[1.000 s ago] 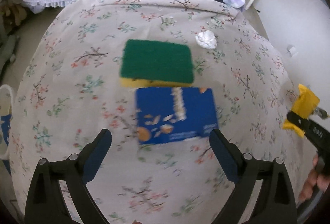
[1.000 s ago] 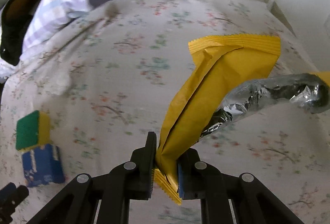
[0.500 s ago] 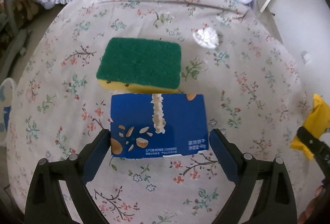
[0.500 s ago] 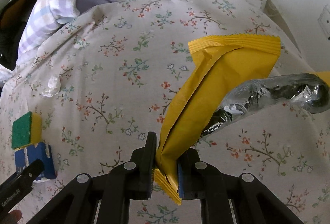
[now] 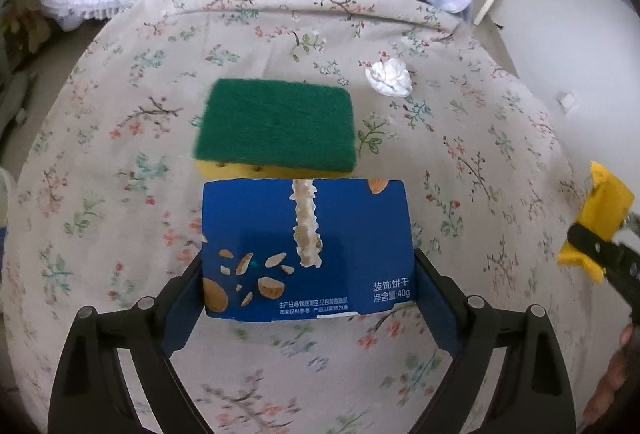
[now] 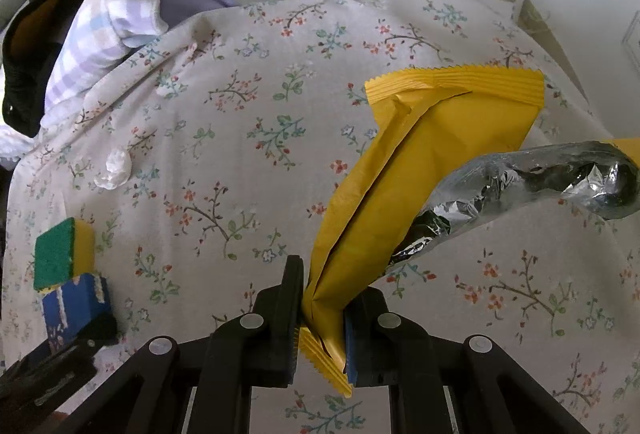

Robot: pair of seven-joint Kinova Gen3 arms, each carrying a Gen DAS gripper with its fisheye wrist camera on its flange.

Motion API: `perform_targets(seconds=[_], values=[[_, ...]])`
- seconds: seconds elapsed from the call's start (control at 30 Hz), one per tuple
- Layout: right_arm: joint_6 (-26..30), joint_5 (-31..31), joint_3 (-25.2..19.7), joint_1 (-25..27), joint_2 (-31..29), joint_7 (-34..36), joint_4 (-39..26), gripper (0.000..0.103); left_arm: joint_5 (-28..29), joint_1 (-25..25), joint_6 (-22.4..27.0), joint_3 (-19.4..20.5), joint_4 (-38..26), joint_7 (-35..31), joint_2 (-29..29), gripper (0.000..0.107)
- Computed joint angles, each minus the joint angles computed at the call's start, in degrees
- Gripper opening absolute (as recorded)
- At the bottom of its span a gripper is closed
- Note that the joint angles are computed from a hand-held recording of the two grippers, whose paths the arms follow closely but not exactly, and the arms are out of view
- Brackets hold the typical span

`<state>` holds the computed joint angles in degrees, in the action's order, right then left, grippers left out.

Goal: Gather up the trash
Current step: 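Grasp the blue biscuit box with the left tool and lift it, then drop the biscuit box with the left tool while the right drops the wrapper into the wastebasket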

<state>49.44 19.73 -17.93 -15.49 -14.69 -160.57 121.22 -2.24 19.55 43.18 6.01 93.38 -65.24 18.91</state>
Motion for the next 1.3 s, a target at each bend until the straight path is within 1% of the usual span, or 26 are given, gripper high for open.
perform_targets(seconds=[0.1, 0.2, 0.37, 0.5, 0.63, 0.7, 0.93, 1.03, 1.17, 1.3], values=[[0.75, 0.39, -0.81, -0.11, 0.08, -0.82, -0.53, 0.015, 2.65, -3.75, -0.48, 0.73, 2.74, -4.74, -2.94, 0.094], [1.61, 0.98, -1.83, -0.65, 0.41, -1.88, -1.58, 0.015, 3.67, -5.39, -0.55, 0.23, 4.91, -6.76, -5.48, 0.094], [3.12, 2.58, -3.84, -2.69, 1.85, -4.62, -4.08, 0.015, 6.78, -10.84, -0.92, -1.14, 9.27, -13.05, -10.7, 0.094], [4.59, 5.15, -5.75, -5.93, 4.76, -7.82, -7.57, 0.015, 10.44, -15.82, -0.62, -3.07, 12.26, -19.59, -14.23, 0.094], [5.75, 7.7, -6.46, -10.14, 8.26, -10.42, -10.93, 0.015, 13.31, -20.75, 0.41, -5.95, 14.16, -26.1, -16.84, 0.094], [6.67, 9.52, -7.01, -12.63, 10.93, -11.8, -13.46, 0.015, 14.55, -22.75, 0.87, -7.05, 14.45, -28.5, -17.35, 0.094], [7.14, 13.33, -5.48, -20.87, 19.38, -12.83, -21.47, 0.015, 20.6, -31.82, 2.26, -12.05, 15.26, -39.23, -17.14, 0.095], [7.17, 14.16, -4.27, -24.15, 23.06, -11.95, -25.29, 0.015, 23.09, -35.59, 3.3, -13.41, 14.99, -43.28, -15.89, 0.095], [7.04, 14.38, -2.3, -27.83, 27.74, -9.75, -30.15, 0.015, 25.38, -39.85, 2.75, -14.45, 15.01, -48.28, -15.12, 0.095], [6.72, 13.3, -0.44, -30.9, 32.45, -6.67, -35.14, 0.015, 26.83, -43.05, 1.8, -15.01, 14.83, -50.93, -13.92, 0.095]])
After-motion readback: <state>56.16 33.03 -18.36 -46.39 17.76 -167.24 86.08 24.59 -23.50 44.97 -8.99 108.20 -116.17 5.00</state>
